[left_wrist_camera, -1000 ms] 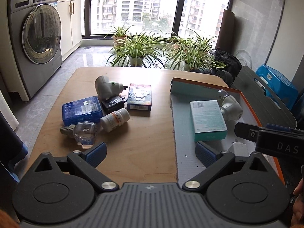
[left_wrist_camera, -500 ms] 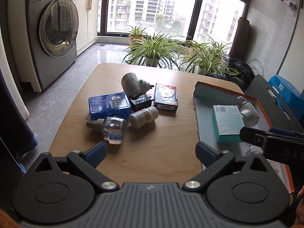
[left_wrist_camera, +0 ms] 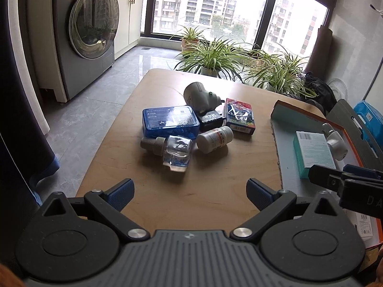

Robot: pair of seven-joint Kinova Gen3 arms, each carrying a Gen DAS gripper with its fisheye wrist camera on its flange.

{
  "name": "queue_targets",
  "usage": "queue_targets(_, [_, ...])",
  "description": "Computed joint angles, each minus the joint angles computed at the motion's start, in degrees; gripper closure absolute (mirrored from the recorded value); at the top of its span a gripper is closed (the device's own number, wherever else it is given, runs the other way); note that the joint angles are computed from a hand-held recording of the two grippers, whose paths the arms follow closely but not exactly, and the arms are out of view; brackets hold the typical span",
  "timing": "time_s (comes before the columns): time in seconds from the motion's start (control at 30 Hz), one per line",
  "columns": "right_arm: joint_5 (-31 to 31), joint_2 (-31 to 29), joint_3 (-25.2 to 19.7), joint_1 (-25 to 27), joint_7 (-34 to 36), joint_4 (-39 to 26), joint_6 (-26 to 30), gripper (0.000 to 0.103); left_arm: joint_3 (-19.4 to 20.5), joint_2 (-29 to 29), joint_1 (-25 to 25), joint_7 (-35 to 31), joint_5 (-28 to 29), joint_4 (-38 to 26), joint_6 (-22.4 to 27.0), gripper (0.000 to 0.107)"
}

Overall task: Organize rigid objects
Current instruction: 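Open both tools and withdraw them from the tray toward the table items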

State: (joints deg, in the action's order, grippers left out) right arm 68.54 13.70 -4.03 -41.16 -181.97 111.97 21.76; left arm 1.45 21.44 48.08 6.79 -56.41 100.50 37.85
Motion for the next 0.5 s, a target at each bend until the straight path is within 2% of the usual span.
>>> queue_targets(0.2, [-0.4, 0.6, 0.2, 0.0, 0.3, 0.2, -1.0, 0.013, -0.5, 0.7, -1.0, 0.2, 0.4, 1.2, -0.6, 0.004])
queue_targets(0.4, [-0.5, 1.1, 1.4, -0.2, -0.4, 0.7, -2.4, 0.013, -2.7, 2.2, -1.7, 2.3, -2.2, 2.2, -2.3, 0.004])
queue_targets(0.5, [0.5, 1.3, 2.2, -0.3, -1.7, 1.1, -4.0, 0.013, -3.9, 3.1, -2.7, 2.2, -3.9, 2.4, -4.9, 0.004])
